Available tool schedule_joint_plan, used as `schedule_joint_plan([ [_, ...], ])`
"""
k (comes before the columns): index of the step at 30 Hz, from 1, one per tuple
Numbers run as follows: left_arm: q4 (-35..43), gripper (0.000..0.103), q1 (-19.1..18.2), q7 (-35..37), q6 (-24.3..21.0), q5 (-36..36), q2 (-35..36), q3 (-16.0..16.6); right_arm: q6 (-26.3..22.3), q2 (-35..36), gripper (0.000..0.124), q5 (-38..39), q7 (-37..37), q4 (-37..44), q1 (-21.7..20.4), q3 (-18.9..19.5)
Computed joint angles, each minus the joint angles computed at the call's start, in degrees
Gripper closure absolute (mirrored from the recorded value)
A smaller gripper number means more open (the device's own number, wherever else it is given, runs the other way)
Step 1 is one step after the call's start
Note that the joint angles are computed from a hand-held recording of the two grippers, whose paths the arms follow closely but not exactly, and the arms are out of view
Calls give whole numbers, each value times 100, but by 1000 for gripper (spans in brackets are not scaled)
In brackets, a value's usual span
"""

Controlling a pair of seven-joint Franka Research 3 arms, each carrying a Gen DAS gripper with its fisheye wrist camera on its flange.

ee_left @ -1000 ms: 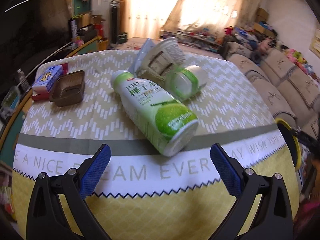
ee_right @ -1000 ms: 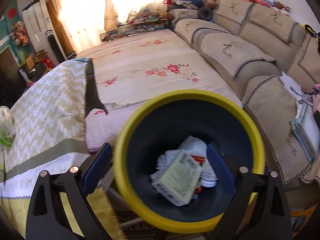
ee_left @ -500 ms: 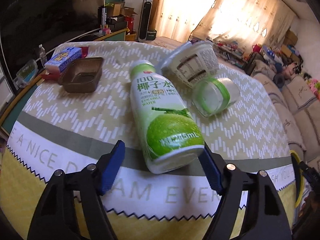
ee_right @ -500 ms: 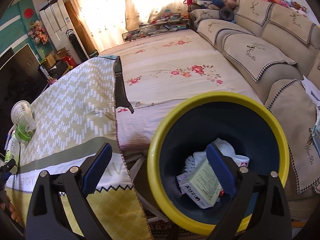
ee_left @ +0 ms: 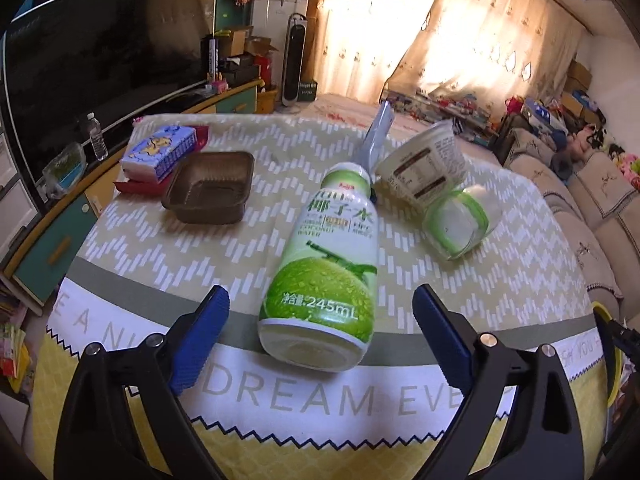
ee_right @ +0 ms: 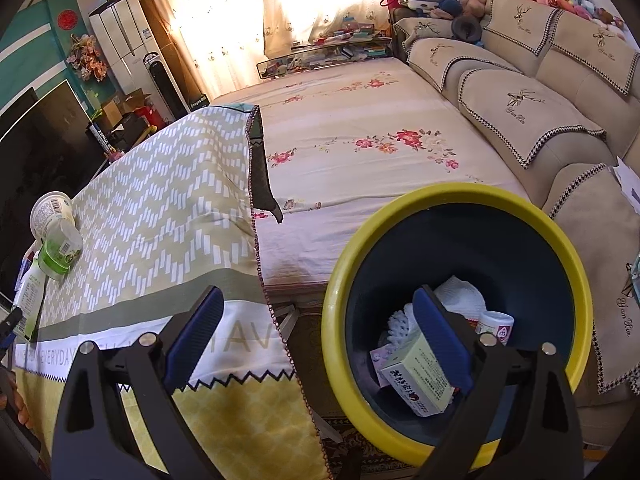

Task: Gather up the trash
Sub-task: 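Grasp the green-labelled coconut drink bottle with the left gripper, then carry the drink bottle to the yellow bin and release it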

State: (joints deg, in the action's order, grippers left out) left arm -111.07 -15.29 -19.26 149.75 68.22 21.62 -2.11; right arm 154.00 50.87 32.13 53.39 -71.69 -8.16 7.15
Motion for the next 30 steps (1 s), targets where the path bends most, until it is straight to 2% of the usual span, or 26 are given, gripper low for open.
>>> schedule_joint_plan([
  [2, -3, 19, 88, 230, 122, -206, 66, -38, -9, 0, 33, 2, 3, -1, -3, 5],
  [4, -47, 44, 103, 223, 299, -184, 87, 12, -45, 6, 33, 14, 4, 14, -18, 16],
  [5, -83, 47, 100, 177, 364, -166, 77, 40, -67, 12, 33, 12, 17, 24, -17, 10],
  [8, -234, 48, -2, -204, 412, 189, -39, 147, -112, 8, 33, 20, -5, 27, -31, 20],
  [11, -429, 48, -82, -508, 174, 577, -268, 102, -143, -4, 33, 61, -80, 8, -66, 61],
  [16, -875, 49, -54, -796, -41, 1004, -778, -198, -168, -46, 33, 154, -223, -61, -93, 113],
  [24, -1441, 51, -130, -1151, -781, 1545, -1569, -762, -225, -123, 33, 274, -391, -155, -111, 132],
  [30, -1380, 51, -69, -730, -918, 1328, -1666, -936, -227, -212, 33, 364, -532, -259, -130, 137],
])
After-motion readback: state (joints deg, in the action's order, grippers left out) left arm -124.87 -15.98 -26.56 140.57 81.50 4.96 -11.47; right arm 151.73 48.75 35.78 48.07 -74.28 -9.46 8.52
